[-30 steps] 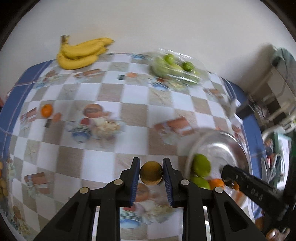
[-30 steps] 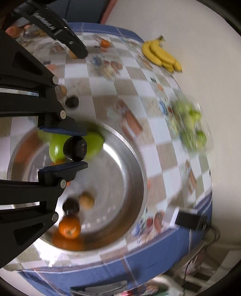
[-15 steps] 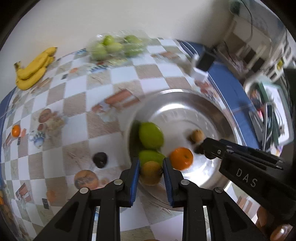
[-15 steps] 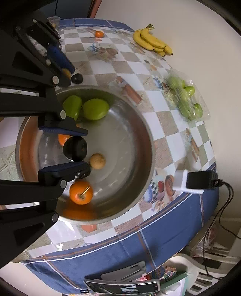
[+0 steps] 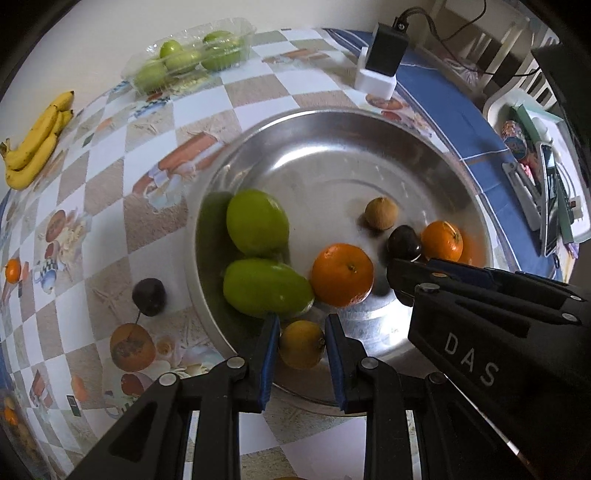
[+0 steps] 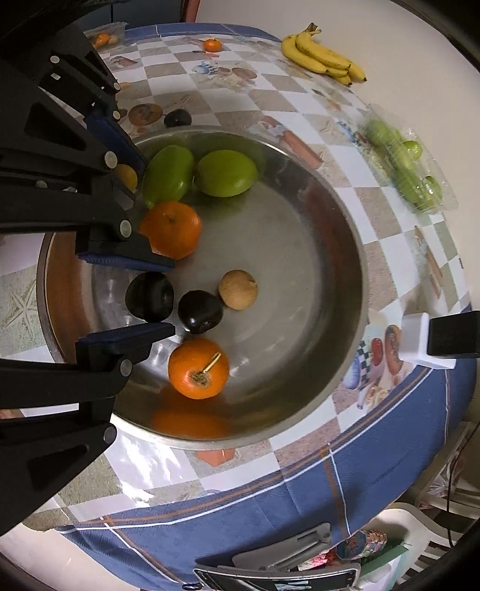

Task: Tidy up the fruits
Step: 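Open the left gripper to drop the tan fruit while the right releases the plum into the bowl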

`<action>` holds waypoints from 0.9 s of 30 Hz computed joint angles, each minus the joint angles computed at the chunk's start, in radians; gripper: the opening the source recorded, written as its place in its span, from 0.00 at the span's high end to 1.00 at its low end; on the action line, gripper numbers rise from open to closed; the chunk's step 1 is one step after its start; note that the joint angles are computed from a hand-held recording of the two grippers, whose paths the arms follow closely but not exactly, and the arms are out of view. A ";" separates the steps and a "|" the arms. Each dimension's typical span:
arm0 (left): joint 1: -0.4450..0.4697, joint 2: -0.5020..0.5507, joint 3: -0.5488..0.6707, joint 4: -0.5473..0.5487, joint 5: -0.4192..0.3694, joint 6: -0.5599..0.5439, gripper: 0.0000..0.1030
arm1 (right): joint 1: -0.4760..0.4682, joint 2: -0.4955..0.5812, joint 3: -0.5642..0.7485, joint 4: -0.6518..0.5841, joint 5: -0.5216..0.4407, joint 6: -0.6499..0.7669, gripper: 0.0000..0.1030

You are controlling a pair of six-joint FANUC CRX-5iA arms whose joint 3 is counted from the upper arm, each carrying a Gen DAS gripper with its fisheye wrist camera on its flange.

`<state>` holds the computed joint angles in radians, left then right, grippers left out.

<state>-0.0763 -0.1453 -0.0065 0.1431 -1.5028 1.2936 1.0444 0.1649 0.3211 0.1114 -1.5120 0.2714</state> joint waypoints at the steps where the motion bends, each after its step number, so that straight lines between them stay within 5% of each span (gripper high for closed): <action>1: 0.000 0.002 0.001 0.001 -0.003 0.003 0.73 | 0.000 0.002 0.002 -0.002 -0.003 0.002 0.71; 8: 0.002 0.006 0.004 0.014 -0.004 0.014 0.59 | 0.003 0.015 0.024 0.009 -0.018 0.022 0.71; 27: 0.167 -0.018 0.007 0.040 0.015 0.078 0.53 | 0.020 0.011 0.032 0.055 -0.010 0.011 0.71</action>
<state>0.0908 -0.1635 0.0002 0.1836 -1.4877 1.3719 1.0640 0.1758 0.3531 0.1659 -1.5221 0.2826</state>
